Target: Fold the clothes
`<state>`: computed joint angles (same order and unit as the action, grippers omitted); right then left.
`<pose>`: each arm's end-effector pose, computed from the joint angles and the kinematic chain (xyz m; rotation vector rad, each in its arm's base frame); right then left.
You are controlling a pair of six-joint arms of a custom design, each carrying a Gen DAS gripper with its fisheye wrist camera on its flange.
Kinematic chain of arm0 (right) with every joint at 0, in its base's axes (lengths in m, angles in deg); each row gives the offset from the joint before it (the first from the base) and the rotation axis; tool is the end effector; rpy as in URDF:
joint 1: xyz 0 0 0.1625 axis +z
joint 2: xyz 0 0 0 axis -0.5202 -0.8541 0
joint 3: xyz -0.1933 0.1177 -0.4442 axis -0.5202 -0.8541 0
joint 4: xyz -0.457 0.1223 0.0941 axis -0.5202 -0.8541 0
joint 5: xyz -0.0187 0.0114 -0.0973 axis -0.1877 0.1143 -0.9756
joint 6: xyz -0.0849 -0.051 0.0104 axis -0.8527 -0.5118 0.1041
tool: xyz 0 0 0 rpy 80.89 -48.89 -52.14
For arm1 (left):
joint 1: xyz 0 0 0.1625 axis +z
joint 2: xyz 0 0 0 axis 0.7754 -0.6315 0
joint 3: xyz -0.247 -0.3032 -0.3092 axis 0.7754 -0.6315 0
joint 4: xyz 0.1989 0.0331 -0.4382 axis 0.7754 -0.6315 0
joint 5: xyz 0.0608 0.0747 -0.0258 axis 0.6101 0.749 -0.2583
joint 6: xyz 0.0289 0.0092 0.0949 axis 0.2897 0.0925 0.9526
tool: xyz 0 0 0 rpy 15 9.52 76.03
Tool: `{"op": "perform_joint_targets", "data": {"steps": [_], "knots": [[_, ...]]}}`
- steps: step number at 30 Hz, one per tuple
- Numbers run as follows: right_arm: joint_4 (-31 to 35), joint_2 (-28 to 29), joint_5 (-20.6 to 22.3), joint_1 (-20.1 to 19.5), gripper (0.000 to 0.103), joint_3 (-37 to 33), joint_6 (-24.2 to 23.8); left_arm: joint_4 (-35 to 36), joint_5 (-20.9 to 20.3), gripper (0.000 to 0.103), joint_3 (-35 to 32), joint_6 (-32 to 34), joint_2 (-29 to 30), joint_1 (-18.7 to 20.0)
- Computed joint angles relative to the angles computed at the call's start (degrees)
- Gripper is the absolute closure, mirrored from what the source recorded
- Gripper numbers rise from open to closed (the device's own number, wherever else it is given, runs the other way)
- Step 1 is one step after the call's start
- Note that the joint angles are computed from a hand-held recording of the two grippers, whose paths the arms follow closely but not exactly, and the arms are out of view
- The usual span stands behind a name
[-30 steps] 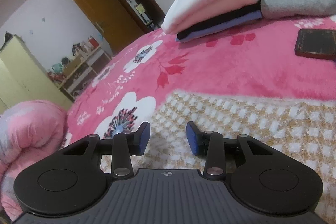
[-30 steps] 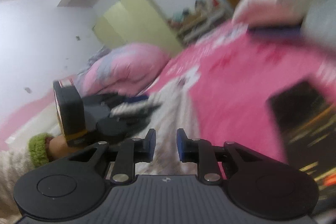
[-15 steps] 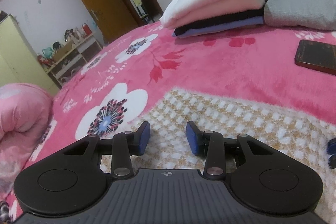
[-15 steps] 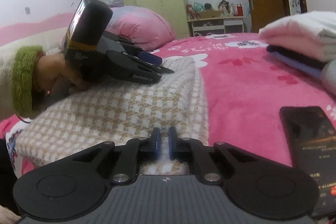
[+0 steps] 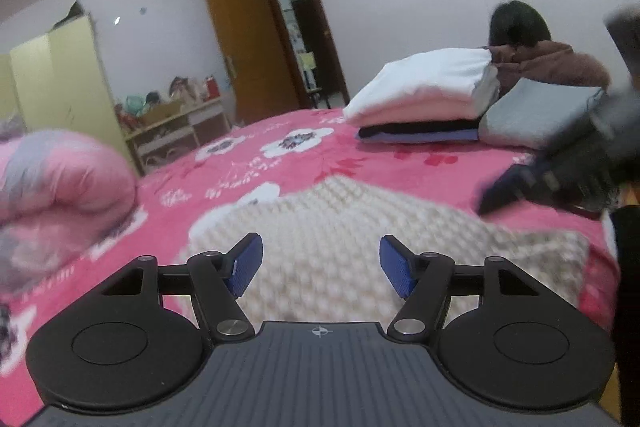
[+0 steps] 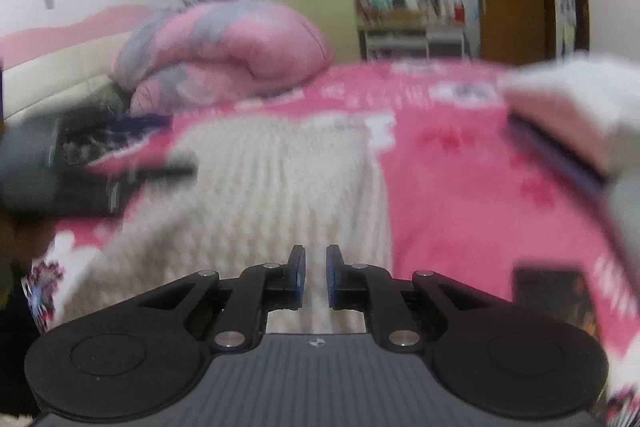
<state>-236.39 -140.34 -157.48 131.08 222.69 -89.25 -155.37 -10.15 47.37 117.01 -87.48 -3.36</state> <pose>0.1303 -0.3439 0.2909 0.1214 -1.9782 1.3769 -0.3277 -0.5531 0.0717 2.2086 2.0280 -0.8143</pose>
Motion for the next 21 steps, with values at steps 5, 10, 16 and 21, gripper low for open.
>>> {"op": "perform_joint_targets", "data": {"steps": [5,10,16,21], "knots": [[5.6,5.7,-6.4,-0.8,0.093,-4.8,-1.8,-6.4,1.6,0.040,1.7,0.8,3.7,1.1],[1.5,10.0,-10.2,-0.6,0.094,-6.5,-6.4,-8.1,0.8,0.040,1.7,0.5,4.4,1.3],[15.3,3.9,-14.4,4.4,0.091,-8.8,0.4,-5.0,-0.9,0.040,1.4,-3.0,2.6,2.6],[16.7,4.4,-12.1,2.1,0.087,-12.4,-0.6,-6.5,-1.0,0.038,2.6,-4.6,1.9,2.6]]}}
